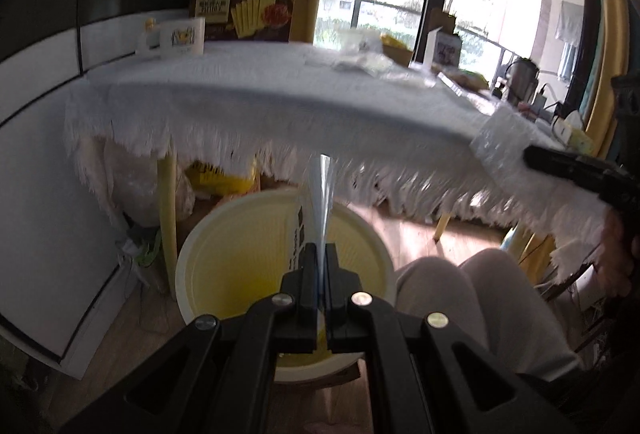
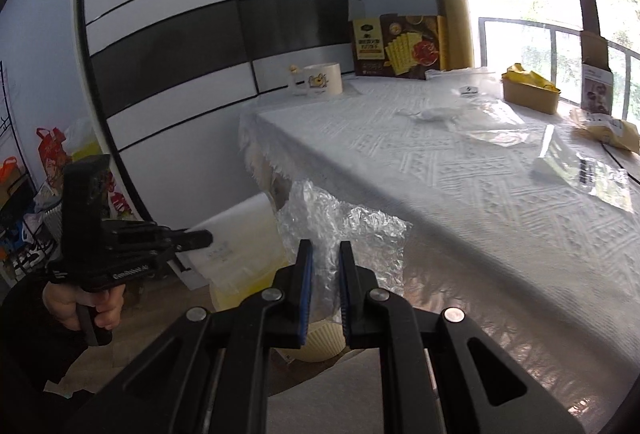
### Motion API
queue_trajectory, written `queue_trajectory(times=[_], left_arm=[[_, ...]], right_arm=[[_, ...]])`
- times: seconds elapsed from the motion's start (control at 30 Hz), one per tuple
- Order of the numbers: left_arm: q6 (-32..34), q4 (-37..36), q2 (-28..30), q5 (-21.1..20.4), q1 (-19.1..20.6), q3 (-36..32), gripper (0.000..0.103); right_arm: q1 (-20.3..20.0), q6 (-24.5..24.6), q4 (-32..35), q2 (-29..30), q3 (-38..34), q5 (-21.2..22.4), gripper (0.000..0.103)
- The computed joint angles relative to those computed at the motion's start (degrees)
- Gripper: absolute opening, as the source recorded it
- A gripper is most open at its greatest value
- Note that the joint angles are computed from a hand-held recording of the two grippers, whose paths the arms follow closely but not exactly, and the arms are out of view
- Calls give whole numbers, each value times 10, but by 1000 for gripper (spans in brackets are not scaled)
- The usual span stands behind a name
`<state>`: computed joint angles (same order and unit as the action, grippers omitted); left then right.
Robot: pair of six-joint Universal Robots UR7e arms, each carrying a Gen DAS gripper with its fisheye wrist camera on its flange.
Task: Collect trash
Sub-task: 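Carry both held items over the yellow bin and open both grippers, then move both open grippers back over the table toward the plastic bags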
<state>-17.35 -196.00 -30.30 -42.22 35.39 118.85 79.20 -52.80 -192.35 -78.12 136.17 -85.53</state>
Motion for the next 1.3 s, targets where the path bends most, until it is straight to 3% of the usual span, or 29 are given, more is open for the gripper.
queue_trajectory(times=[0.47, 0.57, 0.63, 0.7, 1.3], left_arm=[[-43, 27, 3, -35, 60, -15, 6], [-51, 21, -1, -33, 61, -7, 23], [-51, 6, -2, -33, 60, 0, 41], [-47, -4, -4, -36, 60, 4, 47], [-88, -41, -54, 44, 38, 78, 52]], right_arm=[[34, 18, 8, 62, -42, -38, 11], [41, 13, 13, 74, -47, -45, 11], [44, 12, 18, 79, -49, -48, 11], [48, 13, 24, 89, -57, -54, 11], [84, 17, 58, 159, -102, -62, 11]])
